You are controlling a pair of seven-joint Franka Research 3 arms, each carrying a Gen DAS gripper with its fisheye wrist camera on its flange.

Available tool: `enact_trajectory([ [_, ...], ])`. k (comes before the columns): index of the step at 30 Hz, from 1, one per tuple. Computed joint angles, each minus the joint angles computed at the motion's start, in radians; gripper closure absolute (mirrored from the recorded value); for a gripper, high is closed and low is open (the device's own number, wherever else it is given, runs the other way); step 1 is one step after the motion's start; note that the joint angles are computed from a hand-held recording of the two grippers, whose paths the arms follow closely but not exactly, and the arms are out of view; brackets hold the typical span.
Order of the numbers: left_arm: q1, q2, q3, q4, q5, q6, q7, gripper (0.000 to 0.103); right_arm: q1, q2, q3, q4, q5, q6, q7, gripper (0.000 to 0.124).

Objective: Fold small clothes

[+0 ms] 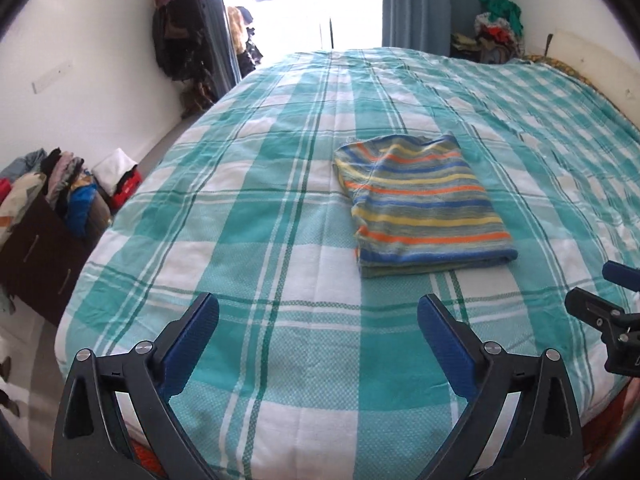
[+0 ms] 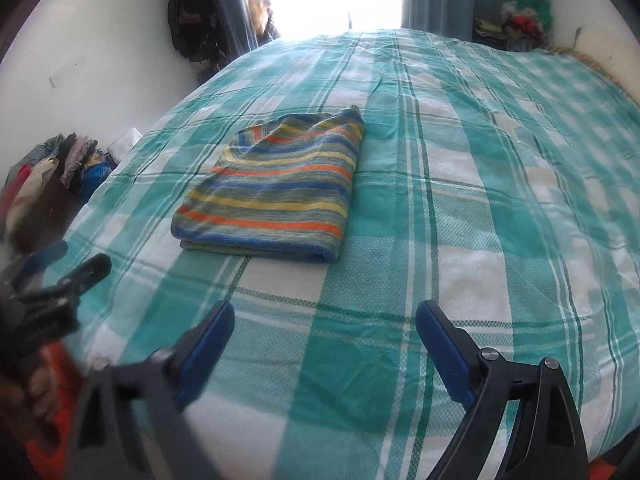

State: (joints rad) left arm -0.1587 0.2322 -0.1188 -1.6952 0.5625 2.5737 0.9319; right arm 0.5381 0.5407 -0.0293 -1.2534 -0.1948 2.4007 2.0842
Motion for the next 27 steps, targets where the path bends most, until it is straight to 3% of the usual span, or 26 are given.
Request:
enact_trajectory([
  [3,-0.014,-0.037,0.007,-0.027,0.032,-0.024,-0.077,0.003,0.029,-0.040,-0.009,-0.039,-0.045,-0.005,0.018,0.028],
  [6,-0.036,-0.070,0.012,-0.047,0.142,-0.072,-0.176,0.003,0.042,-0.072,-0.011,-0.072,-0.081,-0.004,0.040,0.028],
  [10,-0.043,-0.094,-0.010,-0.059,0.210,-0.134,-0.184,0.003,0.044,-0.118,-0.005,-0.128,-0.117,0.026,0.072,0.027],
  [17,-0.021,-0.113,-0.049,-0.048,0.011,-0.196,-0.032,0.003,0.047,-0.166,0.014,-0.158,-0.171,0.007,0.081,0.027],
  [27,-0.015,-0.139,-0.055,-0.061,-0.081,-0.184,0.036,0.002,0.066,-0.150,0.033,-0.068,-0.197,-0.130,0.094,0.027],
])
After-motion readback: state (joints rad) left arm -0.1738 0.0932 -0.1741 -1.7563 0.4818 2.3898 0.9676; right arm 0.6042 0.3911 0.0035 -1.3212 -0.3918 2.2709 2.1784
